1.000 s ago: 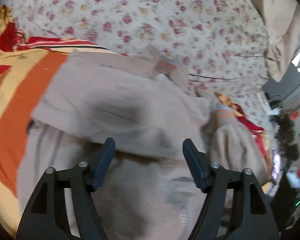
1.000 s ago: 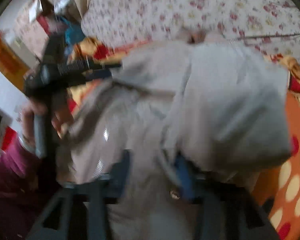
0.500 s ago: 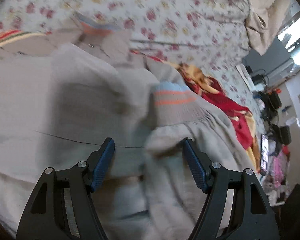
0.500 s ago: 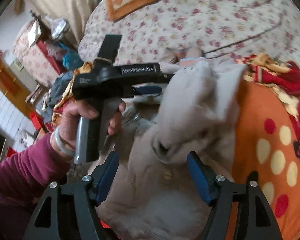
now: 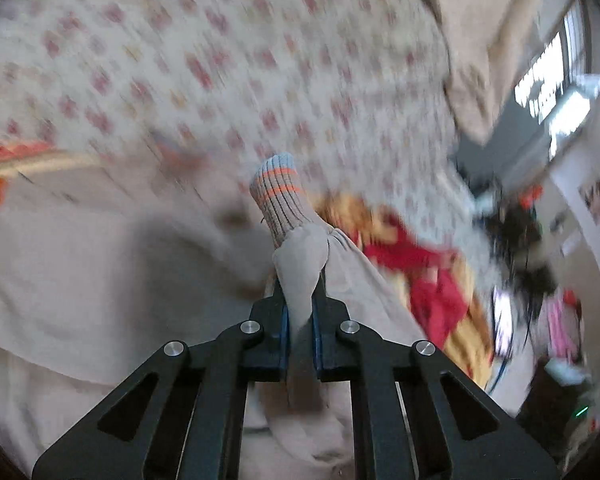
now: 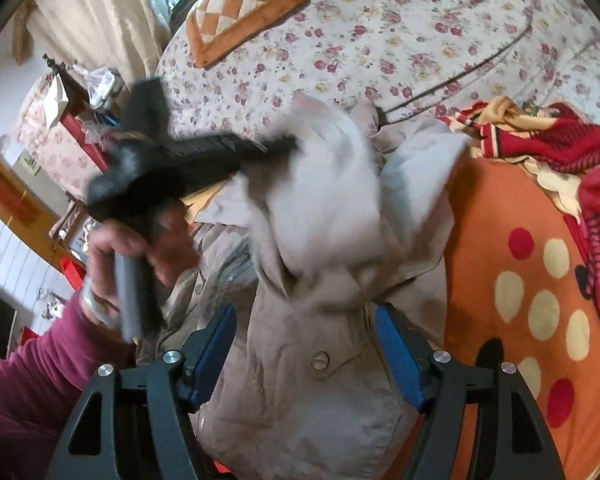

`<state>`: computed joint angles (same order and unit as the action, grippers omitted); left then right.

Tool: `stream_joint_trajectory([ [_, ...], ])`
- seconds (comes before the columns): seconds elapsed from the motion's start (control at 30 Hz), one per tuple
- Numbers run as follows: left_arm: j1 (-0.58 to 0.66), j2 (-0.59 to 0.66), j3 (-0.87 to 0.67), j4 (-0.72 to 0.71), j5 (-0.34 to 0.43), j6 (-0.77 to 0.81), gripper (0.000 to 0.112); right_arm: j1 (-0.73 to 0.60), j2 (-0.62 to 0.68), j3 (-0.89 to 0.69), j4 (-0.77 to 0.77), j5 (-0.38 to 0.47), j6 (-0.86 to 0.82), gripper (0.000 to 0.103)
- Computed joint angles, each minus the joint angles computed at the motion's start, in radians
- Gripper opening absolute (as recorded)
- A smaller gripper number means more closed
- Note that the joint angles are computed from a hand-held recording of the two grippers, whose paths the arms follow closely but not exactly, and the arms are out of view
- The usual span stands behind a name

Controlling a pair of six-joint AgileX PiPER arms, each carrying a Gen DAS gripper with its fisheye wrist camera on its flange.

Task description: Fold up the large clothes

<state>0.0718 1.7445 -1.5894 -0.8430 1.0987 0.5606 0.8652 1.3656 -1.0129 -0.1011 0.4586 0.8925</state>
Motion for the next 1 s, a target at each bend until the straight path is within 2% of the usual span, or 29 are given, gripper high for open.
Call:
stream_joint_trajectory([
  [0.07,0.088,-0.023,-0.021,-0.031,-0.027,-0.011,0.008,-0.007,0.014,-0.015,0.019,0.001,-0.022,0.069],
  [0.2,0.223,-0.049,0.000,-0.024,-0.147,-0.036,0.008,-0.026,0.052,-0.038,0.024,0.002,-0.037,0.070],
  [0.3,0.268,0.010,-0.024,0.032,-0.125,-0.093,0.008,-0.036,0.117,-0.097,-0.071,0.067,0.040,0.070],
  [0.37,0.286,0.044,-0.029,0.042,-0.104,-0.109,0.008,-0.028,0.179,-0.171,-0.165,0.148,0.098,0.070],
  [0.5,0.282,0.033,0.022,0.043,-0.126,-0.100,0.008,-0.019,0.287,-0.290,-0.273,0.233,0.129,0.070],
  [0.6,0.285,0.038,-0.003,0.032,-0.108,-0.113,0.008,-0.011,0.407,-0.422,-0.372,0.383,0.137,0.070],
  [0.7,0.296,0.042,-0.056,0.018,-0.089,-0.117,0.008,-0.060,0.463,-0.447,-0.362,0.394,0.108,0.070],
  [0.73,0.299,0.045,-0.079,0.014,-0.085,-0.123,0.008,-0.076,0.465,-0.438,-0.351,0.384,0.112,0.066],
  [0.77,0.300,0.049,-0.103,0.010,-0.079,-0.129,0.008,-0.107,0.455,-0.408,-0.336,0.353,0.131,0.057],
  [0.8,0.303,0.056,-0.126,0.007,-0.069,-0.134,0.008,-0.120,0.443,-0.385,-0.336,0.333,0.150,0.033],
  [0.87,0.303,0.062,-0.151,-0.004,-0.048,-0.138,0.008,-0.160,0.391,-0.312,-0.330,0.255,0.214,0.026],
  [0.9,0.303,0.060,-0.145,-0.012,-0.042,-0.128,0.008,-0.171,0.343,-0.258,-0.354,0.208,0.277,0.018],
  [0.93,0.299,0.052,-0.127,-0.017,-0.041,-0.110,0.008,-0.163,0.324,-0.241,-0.390,0.201,0.321,0.016],
  [1.0,0.285,0.036,-0.076,-0.004,-0.060,-0.086,0.008,-0.124,0.284,-0.221,-0.504,0.257,0.431,0.014],
])
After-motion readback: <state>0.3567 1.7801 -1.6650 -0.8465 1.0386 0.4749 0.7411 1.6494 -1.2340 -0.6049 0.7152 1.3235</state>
